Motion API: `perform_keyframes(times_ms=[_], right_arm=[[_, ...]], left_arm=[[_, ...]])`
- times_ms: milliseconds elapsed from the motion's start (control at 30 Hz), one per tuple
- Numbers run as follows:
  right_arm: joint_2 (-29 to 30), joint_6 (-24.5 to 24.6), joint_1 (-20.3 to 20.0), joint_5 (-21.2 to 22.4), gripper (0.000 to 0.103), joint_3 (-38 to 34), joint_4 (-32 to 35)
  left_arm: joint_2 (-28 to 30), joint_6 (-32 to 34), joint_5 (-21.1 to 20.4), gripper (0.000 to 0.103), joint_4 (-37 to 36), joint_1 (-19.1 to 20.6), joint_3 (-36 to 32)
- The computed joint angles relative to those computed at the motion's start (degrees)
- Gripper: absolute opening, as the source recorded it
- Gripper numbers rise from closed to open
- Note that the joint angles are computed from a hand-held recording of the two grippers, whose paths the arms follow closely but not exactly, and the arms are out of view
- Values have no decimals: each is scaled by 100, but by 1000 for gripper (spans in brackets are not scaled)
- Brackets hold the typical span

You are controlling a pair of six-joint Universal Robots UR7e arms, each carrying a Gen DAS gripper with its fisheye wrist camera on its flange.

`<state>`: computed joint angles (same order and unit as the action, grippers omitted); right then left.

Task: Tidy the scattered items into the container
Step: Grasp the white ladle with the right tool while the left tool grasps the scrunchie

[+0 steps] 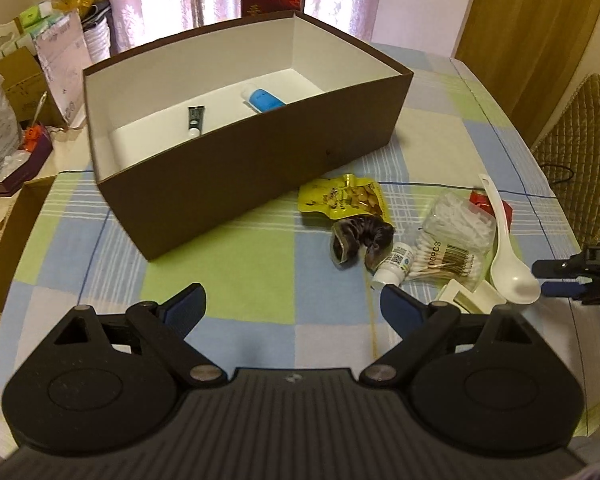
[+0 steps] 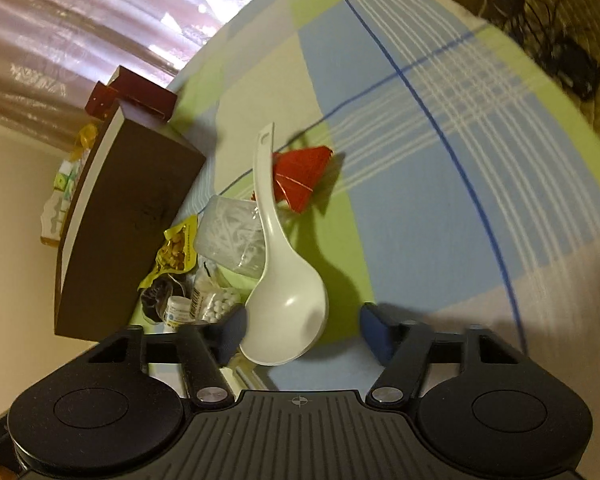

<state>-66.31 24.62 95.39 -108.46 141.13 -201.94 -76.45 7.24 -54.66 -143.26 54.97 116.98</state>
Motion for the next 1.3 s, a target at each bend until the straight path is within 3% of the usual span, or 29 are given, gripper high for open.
perform_keyframes(times_ms=[133, 167, 200, 300, 533, 800, 1000, 1233, 1267, 1300], right_arm=[[169, 204, -160, 215, 51, 96, -477], [191, 236, -166, 211, 38, 87, -501], [199, 289, -186, 206, 16, 82, -469], [234, 565, -295, 265, 8, 186, -617], [259, 1103, -477, 442, 6, 485, -1335], [283, 1388, -394, 231, 6, 641, -1748], [435, 1580, -264, 34, 6, 662, -1984], [566, 1707, -104, -195, 6, 613, -2126], [571, 1710, -91, -205, 6, 614, -2143], [570, 1716, -79, -216, 6, 615, -2150]], left_arm=[[135, 94, -179, 88, -20, 85, -68], [171, 112, -231, 88, -18, 109, -83], [209, 147, -299, 87, -19, 140, -101], [318, 299, -458, 86, -59, 216, -141], [702, 613, -804, 76, -159, 414, -371], [1292, 741, -1412, 59, -237, 705, -866], [1707, 287, -1783, 58, 45, 922, -1349], [2043, -105, -1777, 57, 137, 973, -1600], [2056, -17, -1740, 54, 51, 961, -1577], [2065, 36, -1725, 41, 71, 959, -1590]])
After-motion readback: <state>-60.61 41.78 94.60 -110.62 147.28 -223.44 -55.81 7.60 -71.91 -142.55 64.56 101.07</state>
